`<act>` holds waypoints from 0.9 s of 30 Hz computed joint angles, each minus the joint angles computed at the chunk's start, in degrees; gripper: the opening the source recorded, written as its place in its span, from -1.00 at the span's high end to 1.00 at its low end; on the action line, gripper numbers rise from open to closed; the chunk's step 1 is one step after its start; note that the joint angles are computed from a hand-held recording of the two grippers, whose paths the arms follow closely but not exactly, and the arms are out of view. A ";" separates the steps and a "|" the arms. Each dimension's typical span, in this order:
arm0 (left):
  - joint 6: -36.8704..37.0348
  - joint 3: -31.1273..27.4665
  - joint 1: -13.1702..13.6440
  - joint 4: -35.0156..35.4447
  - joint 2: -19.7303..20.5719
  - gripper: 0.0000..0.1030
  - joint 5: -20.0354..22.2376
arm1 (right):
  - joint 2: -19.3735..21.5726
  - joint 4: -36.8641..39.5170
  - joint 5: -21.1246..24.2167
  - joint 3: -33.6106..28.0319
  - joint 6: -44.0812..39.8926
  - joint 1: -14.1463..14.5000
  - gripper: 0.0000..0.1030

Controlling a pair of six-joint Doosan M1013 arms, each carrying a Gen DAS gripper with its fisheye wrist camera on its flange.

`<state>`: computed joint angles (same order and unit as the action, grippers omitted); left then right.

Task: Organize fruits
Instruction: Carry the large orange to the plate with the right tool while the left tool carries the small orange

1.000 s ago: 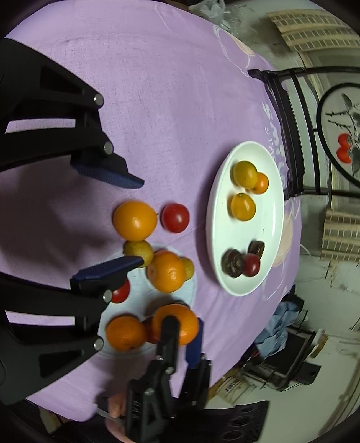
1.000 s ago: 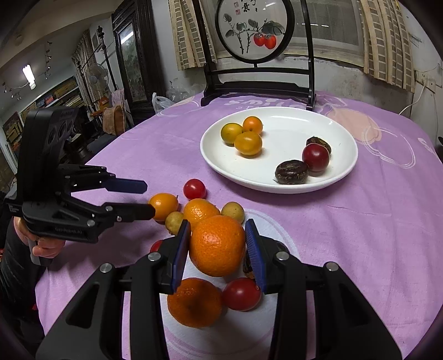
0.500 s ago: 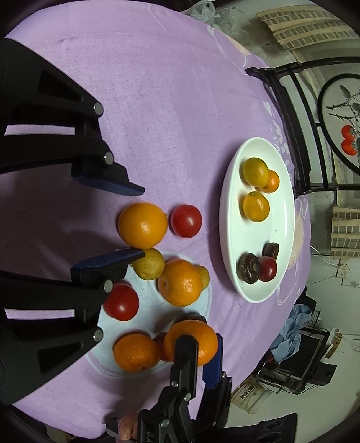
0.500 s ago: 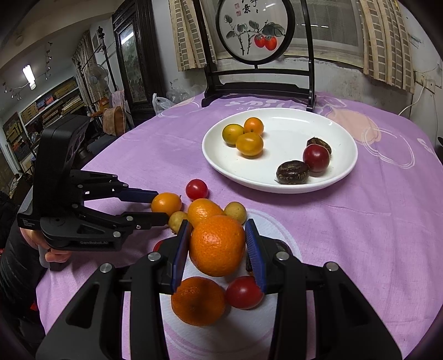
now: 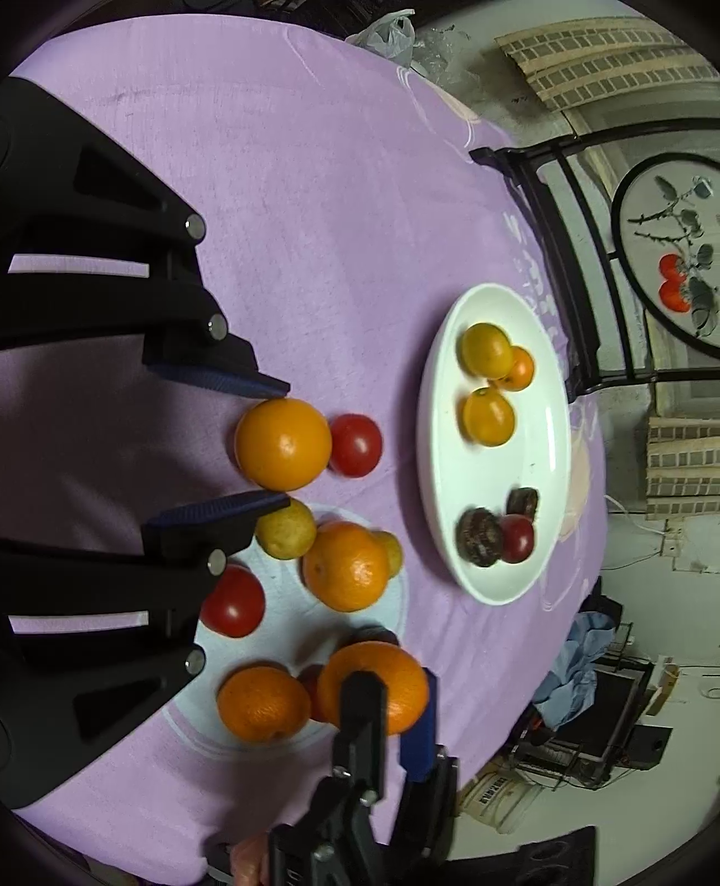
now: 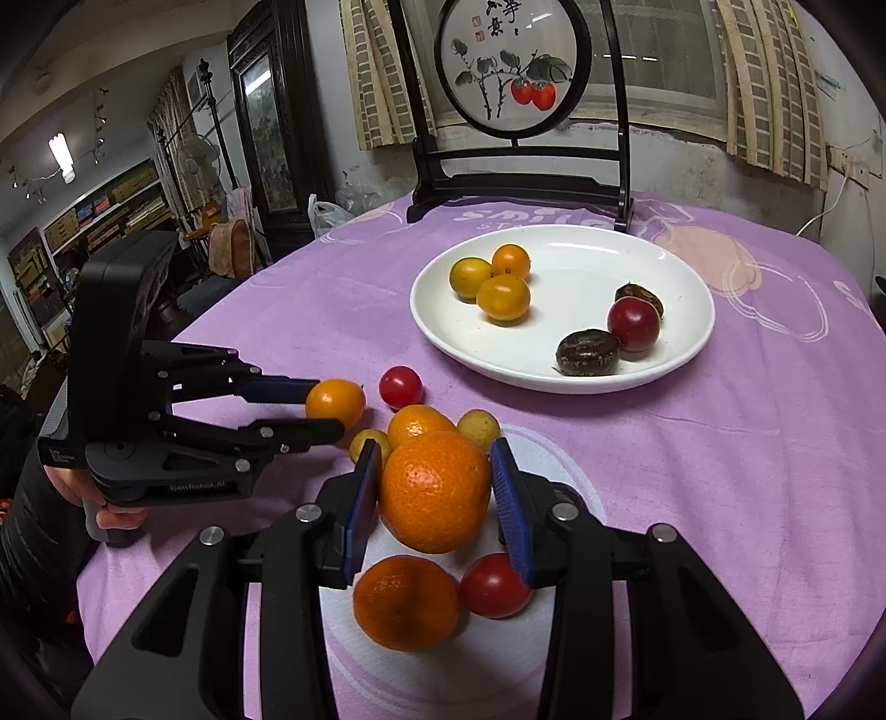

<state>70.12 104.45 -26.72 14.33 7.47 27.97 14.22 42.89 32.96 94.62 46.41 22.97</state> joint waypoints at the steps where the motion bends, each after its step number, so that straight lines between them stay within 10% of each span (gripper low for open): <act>1: -0.32 0.12 0.09 -0.18 -0.28 0.32 -0.42 | -0.05 0.75 0.11 0.08 -0.65 -0.04 0.20; 10: 12.62 1.77 2.18 -22.09 -3.26 0.32 -8.94 | -0.29 9.79 -1.12 0.51 -6.31 -0.60 0.20; 17: -6.04 -4.14 2.01 -7.61 0.83 0.32 -8.54 | 2.20 3.99 -12.11 -2.66 4.51 0.10 0.20; 27: -13.26 -12.83 2.07 0.82 8.72 0.32 -0.51 | 7.97 -11.81 -8.07 -9.59 20.78 -0.59 0.20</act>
<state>56.86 91.62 -24.65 15.15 16.19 27.46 22.19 31.08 24.90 85.03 67.19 22.37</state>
